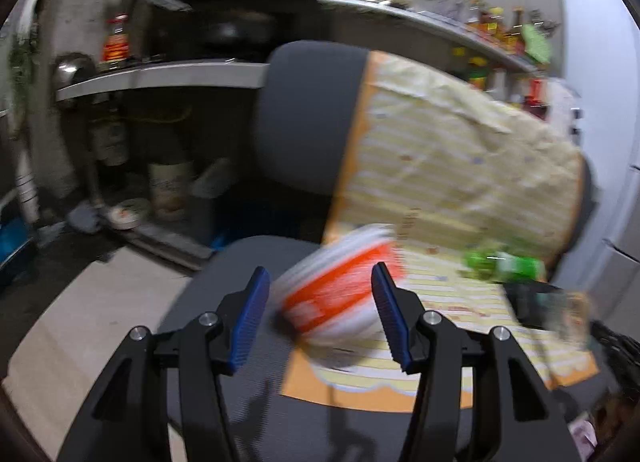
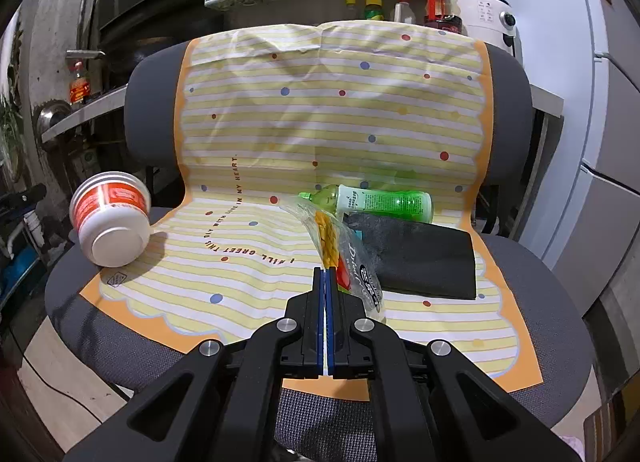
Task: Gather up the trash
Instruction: 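Grasp the white-and-orange bowl rim with the left gripper and lift it while the right holds the bag, then carry the bowl and clear bag toward the pink bin with both tools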
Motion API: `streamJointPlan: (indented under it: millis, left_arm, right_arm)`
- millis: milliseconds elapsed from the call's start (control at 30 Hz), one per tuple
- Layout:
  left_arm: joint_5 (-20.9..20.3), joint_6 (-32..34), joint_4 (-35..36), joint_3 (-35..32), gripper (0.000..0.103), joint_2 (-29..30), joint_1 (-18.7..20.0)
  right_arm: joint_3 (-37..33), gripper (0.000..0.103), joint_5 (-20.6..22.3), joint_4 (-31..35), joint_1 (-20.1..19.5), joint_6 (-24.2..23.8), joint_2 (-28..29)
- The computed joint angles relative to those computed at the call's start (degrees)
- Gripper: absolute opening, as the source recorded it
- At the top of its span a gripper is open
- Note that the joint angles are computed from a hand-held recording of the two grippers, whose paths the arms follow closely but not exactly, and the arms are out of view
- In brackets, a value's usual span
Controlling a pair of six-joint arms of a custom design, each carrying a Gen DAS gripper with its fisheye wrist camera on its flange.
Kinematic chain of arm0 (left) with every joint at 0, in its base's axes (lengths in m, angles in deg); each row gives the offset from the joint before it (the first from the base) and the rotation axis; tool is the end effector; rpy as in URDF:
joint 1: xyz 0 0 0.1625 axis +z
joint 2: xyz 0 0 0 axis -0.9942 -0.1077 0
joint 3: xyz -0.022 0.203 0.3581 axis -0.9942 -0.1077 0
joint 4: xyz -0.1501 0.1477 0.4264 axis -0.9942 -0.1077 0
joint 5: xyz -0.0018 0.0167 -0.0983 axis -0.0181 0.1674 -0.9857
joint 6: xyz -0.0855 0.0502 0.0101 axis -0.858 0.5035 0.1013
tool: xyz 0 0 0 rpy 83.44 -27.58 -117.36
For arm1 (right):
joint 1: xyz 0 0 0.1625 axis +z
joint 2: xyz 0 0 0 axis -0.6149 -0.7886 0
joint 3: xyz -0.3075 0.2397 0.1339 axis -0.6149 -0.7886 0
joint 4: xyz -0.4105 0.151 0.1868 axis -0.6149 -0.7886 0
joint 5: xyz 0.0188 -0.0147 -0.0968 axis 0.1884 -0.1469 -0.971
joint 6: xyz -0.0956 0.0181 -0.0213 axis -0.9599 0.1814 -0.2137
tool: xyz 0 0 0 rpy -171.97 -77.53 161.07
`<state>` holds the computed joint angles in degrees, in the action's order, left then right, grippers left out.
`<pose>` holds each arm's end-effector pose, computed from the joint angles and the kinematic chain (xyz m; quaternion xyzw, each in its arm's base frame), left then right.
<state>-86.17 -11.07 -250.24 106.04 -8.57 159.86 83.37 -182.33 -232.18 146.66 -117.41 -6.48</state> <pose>0.0353 -0.6807 0.4023 0.0540 0.7817 -0.5260 0.3307 0.3308 -0.7105 -0.0002 0.2751 -0.8349 0.3918 0.2716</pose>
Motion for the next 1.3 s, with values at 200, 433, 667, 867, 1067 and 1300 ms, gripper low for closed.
streamJointPlan:
  millis: [200,433,667,867,1067,1300]
  left_arm:
    - [4.79,1.69,-1.0,-10.8,0.052,7.26,0.97]
    - [4.46,6.31,10.92,-16.21,0.052,12.63,0.38]
    - [9.02,-1.3,18.68,-10.67,0.052,9.76,1.92]
    - [9.9,-4.64,22.54,-10.32,0.039,8.5,3.27]
    - [4.37,-6.27,23.46,-7.86,0.003,7.12,2.17]
    - [-3.65,-5.79,21.14,-4.57,0.003,7.56,-2.7]
  right_arm:
    - [-0.35,0.001,-0.25,0.39,0.21,-0.36,0.29]
    - [0.4,0.001,-0.54,-0.71,0.09,0.03,-0.32]
    - [2.24,0.001,0.11,-1.51,-0.63,1.1,-1.75]
    - [2.94,0.001,0.26,-2.2,-0.89,1.44,-2.18]
    - [5.3,0.001,-0.14,-5.07,-1.26,1.38,-3.83]
    - [11.3,0.001,-2.47,-11.66,-3.04,2.95,-9.11]
